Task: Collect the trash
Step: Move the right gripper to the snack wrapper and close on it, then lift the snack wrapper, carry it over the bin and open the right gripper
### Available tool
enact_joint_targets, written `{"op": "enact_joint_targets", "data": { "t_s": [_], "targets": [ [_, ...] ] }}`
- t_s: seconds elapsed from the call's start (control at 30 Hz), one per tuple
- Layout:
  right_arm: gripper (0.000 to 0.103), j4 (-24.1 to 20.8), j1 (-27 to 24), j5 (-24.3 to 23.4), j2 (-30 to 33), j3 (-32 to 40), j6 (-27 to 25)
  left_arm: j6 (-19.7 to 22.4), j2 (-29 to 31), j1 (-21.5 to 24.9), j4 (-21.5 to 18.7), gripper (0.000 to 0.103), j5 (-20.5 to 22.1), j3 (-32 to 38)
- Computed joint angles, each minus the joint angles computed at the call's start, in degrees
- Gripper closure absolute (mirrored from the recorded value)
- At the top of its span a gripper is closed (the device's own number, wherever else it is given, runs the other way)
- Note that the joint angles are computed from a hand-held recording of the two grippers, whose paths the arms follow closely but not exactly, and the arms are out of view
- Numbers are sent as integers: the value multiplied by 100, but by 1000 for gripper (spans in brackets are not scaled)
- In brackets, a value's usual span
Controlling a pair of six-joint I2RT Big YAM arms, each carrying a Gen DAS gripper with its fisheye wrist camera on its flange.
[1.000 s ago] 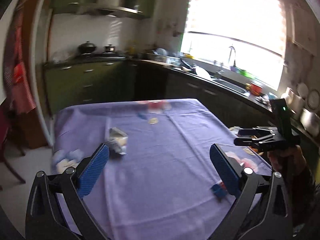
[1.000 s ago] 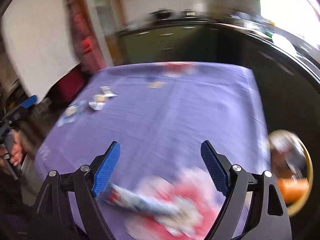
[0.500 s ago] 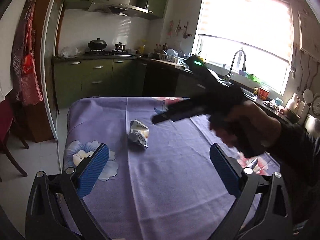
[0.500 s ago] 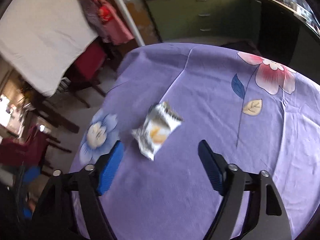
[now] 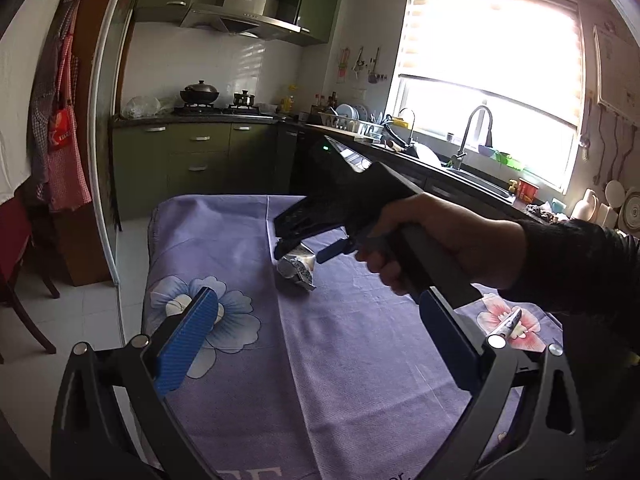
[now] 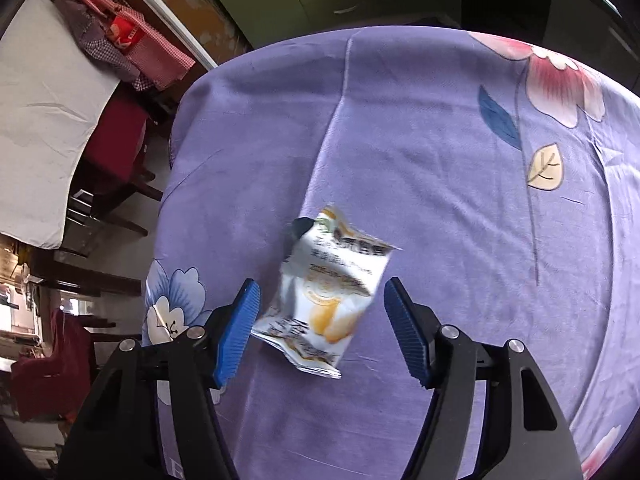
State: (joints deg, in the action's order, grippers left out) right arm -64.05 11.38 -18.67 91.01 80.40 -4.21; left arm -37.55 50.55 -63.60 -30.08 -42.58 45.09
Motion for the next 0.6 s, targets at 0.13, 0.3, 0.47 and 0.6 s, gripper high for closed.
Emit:
{"op": "enact_joint_targets", "data": {
  "t_s": [0.13, 0.3, 0.47, 0.6],
  "targets": [
    [44, -33, 151, 151, 92, 58, -5, -24, 0, -4, 63, 7, 88, -30],
    [63, 100, 250, 439, 43, -14, -225, 4, 19, -51, 88, 7, 61, -24],
    [73, 152, 21, 249, -206, -187, -520, -23, 39, -57, 104, 7, 98, -17],
    [75, 42, -401, -107, -571, -384, -887, 9, 132, -99, 134, 7, 128, 33]
  ]
}}
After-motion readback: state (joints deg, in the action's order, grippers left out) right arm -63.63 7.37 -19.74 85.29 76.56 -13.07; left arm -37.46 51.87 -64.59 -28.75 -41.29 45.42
